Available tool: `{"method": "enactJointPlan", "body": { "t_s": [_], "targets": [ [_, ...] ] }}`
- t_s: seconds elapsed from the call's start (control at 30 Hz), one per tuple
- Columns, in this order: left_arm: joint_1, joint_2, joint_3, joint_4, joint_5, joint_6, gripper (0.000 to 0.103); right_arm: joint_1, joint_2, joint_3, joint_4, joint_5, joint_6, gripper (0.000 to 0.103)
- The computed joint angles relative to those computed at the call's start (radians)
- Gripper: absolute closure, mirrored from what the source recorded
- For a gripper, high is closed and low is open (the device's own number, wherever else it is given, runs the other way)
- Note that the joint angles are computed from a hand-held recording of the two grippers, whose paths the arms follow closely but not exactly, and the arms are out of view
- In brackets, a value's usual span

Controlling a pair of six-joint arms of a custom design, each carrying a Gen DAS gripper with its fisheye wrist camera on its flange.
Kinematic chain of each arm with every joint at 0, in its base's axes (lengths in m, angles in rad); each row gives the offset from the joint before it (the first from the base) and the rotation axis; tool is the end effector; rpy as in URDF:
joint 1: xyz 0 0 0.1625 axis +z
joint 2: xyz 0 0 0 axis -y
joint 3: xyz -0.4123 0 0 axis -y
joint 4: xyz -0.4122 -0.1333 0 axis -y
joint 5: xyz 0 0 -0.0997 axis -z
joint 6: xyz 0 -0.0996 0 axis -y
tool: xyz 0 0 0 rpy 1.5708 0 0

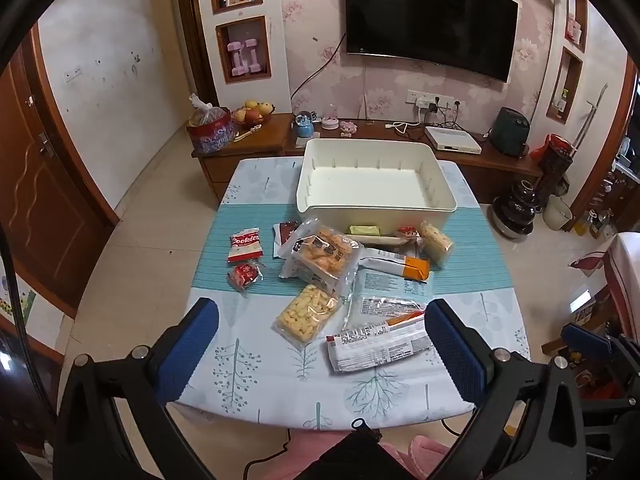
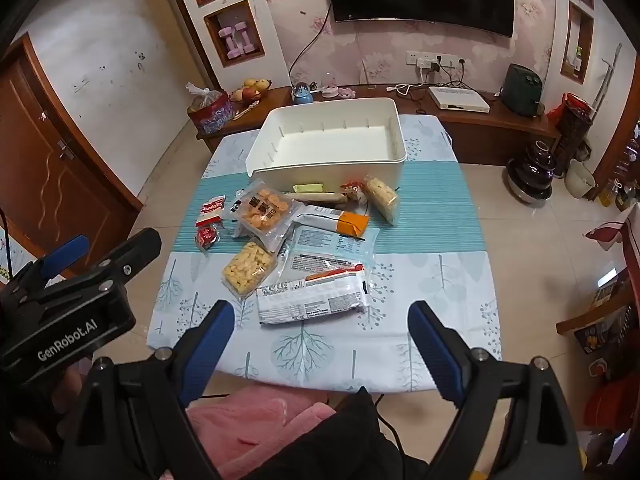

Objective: Organize snacks

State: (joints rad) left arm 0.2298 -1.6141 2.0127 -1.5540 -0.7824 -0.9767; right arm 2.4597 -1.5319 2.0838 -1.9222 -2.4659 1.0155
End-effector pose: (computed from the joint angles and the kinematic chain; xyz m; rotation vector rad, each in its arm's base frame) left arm -0.3673 -0.2954 0.3099 0.6333 2.2921 -0.7031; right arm 0.3862 -0.2419 0.2775 -0.0355 -2.3564 0.7833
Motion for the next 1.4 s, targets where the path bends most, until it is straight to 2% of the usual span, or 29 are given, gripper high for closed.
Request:
{"method": "enactJointPlan", "body": {
  "t_s": [1.4],
  "targets": [
    [0.002,0.006,-0.007,0.013,-0.005,-0.001,0.000,-0.008,-0.012,-0.007,0.029,0.008,0.006,0.014]
  ]
}}
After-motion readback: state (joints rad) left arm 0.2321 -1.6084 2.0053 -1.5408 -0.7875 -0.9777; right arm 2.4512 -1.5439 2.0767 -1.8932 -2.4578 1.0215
